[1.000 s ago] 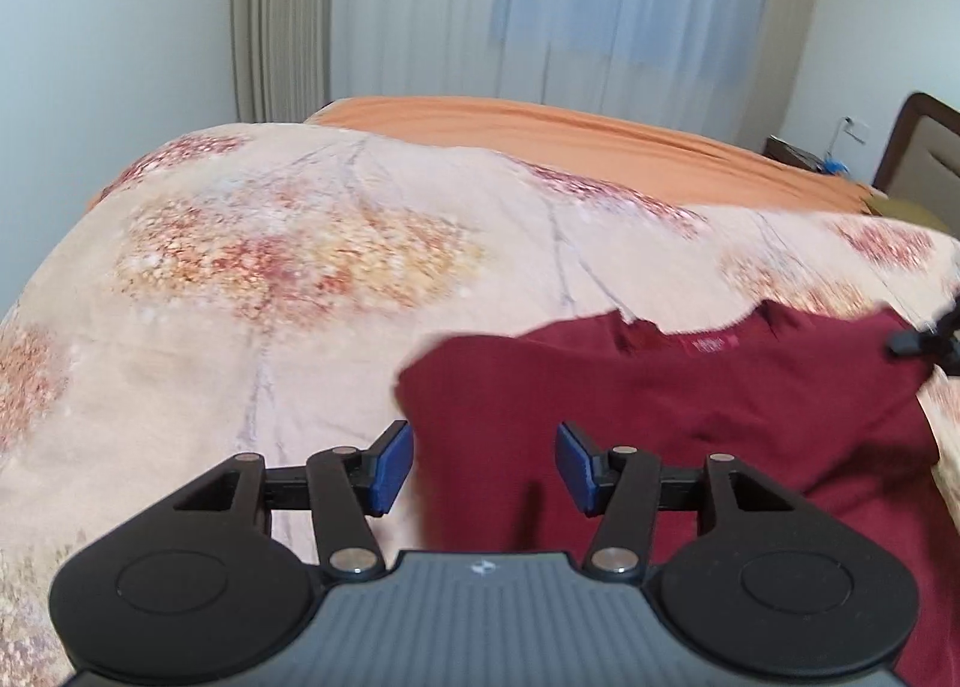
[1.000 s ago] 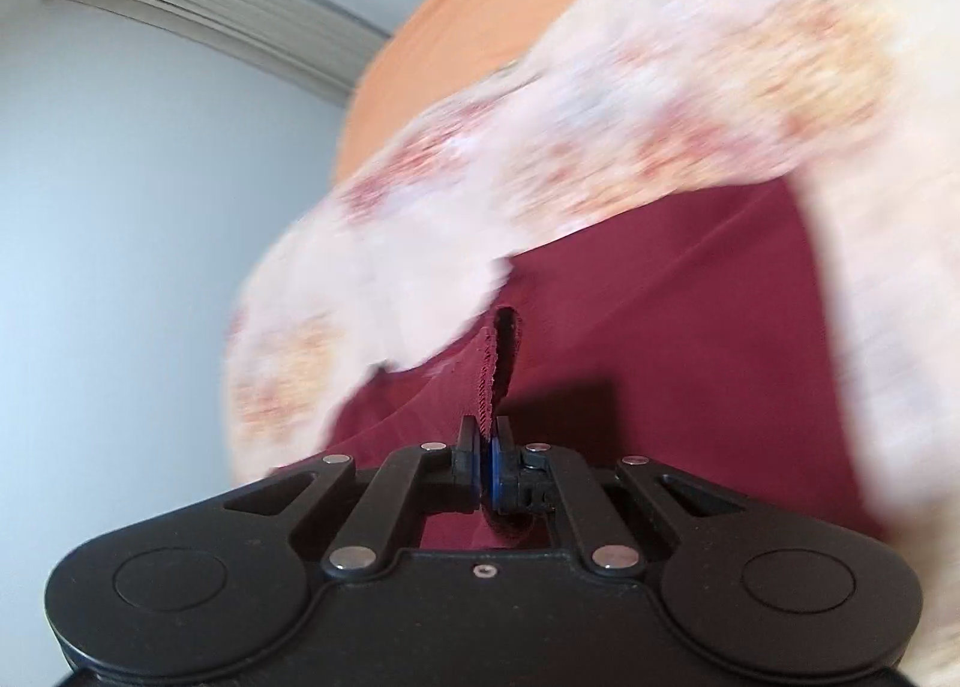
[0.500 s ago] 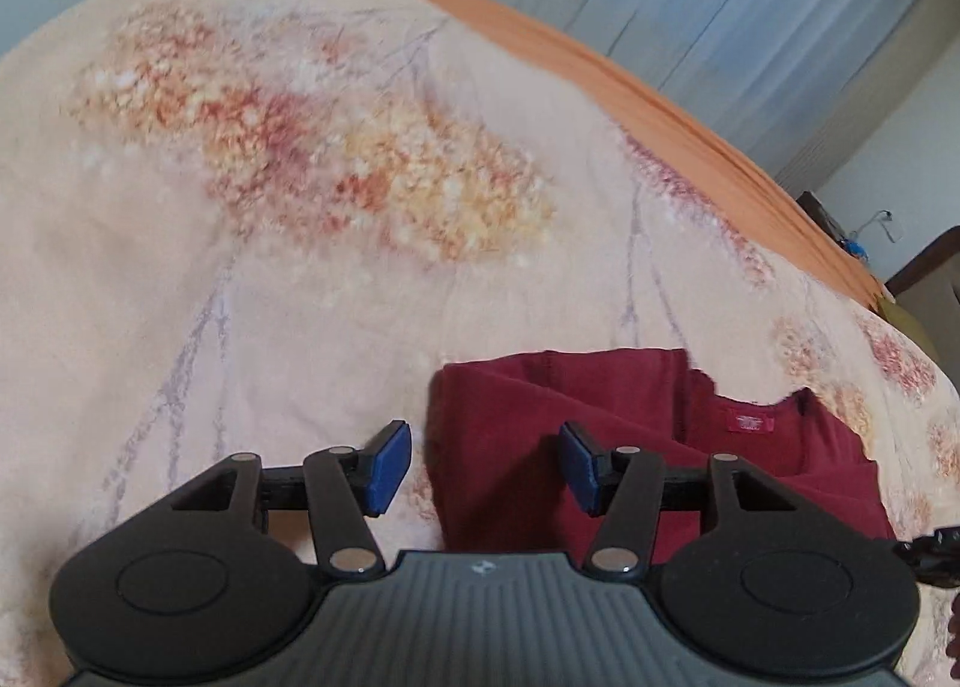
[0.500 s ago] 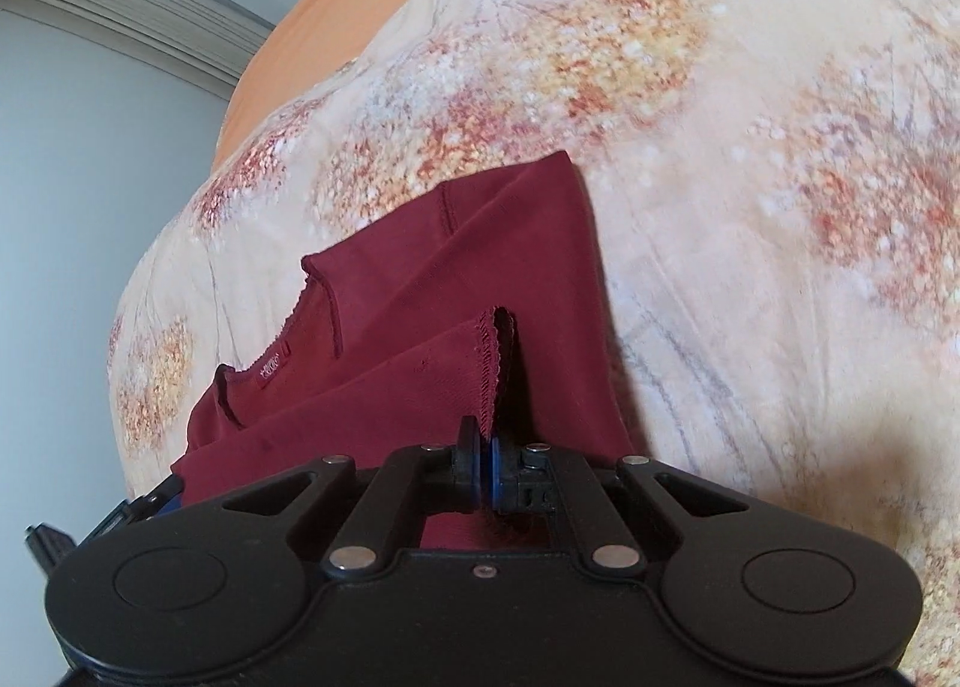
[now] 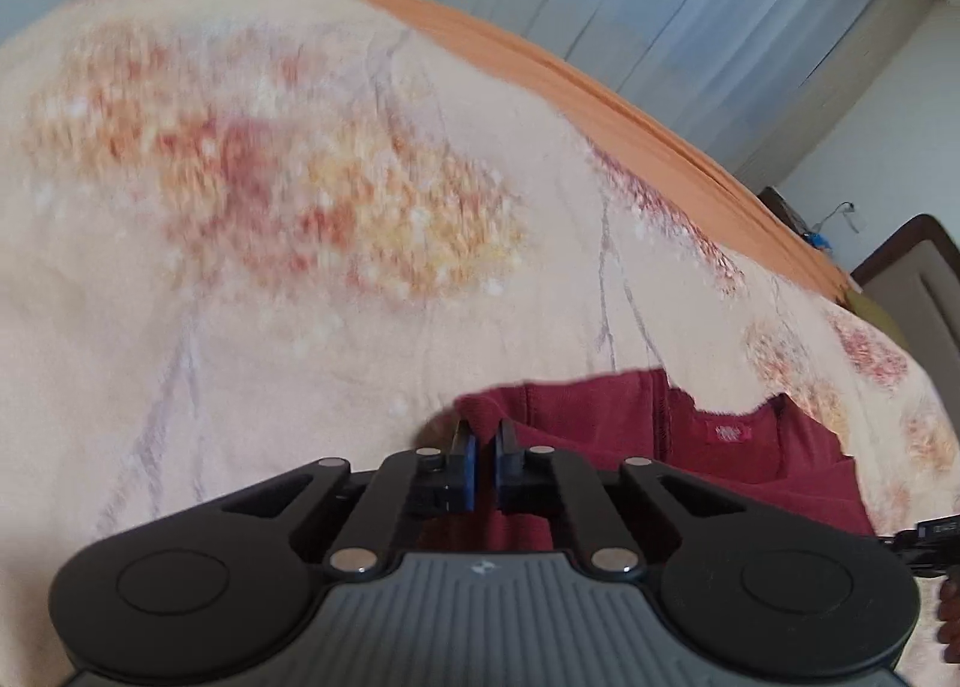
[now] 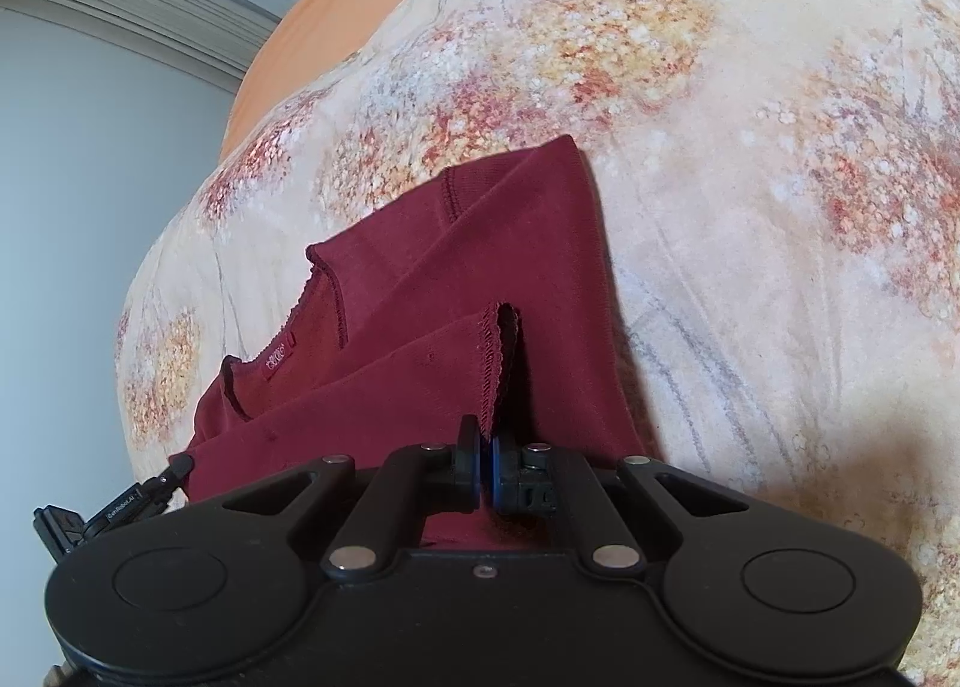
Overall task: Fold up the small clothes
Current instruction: 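Fold the shirt side inward with the right gripper while the left gripper releases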
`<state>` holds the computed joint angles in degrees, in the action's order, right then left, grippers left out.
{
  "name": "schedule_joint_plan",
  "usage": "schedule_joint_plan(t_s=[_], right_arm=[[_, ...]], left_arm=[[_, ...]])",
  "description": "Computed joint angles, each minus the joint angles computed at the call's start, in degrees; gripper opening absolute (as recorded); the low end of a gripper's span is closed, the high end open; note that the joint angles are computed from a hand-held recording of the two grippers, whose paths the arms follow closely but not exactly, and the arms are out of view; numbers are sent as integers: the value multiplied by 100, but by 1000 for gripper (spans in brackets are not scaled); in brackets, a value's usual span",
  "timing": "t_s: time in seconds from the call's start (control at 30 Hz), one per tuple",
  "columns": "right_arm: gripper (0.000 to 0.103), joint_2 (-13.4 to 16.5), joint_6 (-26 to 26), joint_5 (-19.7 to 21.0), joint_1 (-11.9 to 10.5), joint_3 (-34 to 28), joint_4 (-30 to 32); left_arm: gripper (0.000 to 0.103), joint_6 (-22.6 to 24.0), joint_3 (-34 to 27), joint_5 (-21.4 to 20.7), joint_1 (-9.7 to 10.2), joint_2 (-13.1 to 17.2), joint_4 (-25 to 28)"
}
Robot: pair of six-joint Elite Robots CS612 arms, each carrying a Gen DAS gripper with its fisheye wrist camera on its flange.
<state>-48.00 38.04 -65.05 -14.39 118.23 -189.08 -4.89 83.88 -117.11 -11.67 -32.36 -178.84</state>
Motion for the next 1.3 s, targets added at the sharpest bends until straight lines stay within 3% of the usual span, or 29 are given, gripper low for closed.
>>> schedule_joint_plan(t_s=[0.1, 0.3, 0.47, 0.73, 1.3], right_arm=[[3, 27, 90, -3, 2, -9, -274], [3, 116, -27, -216, 81, -206, 149], [6, 152, -134, -212, 93, -248, 250], [9, 174, -145, -233, 120, -262, 262], [10, 191, -184, -341, 167, -344, 412]], left_arm=[[4, 92, 7, 269, -65, -40, -469], [5, 1136, -77, 1281, -312, -17, 294], [12, 782, 91, 983, -199, -132, 181], [16, 1486, 664, 1302, -201, -533, 816], [31, 1406, 988, 1084, -171, -730, 1275]])
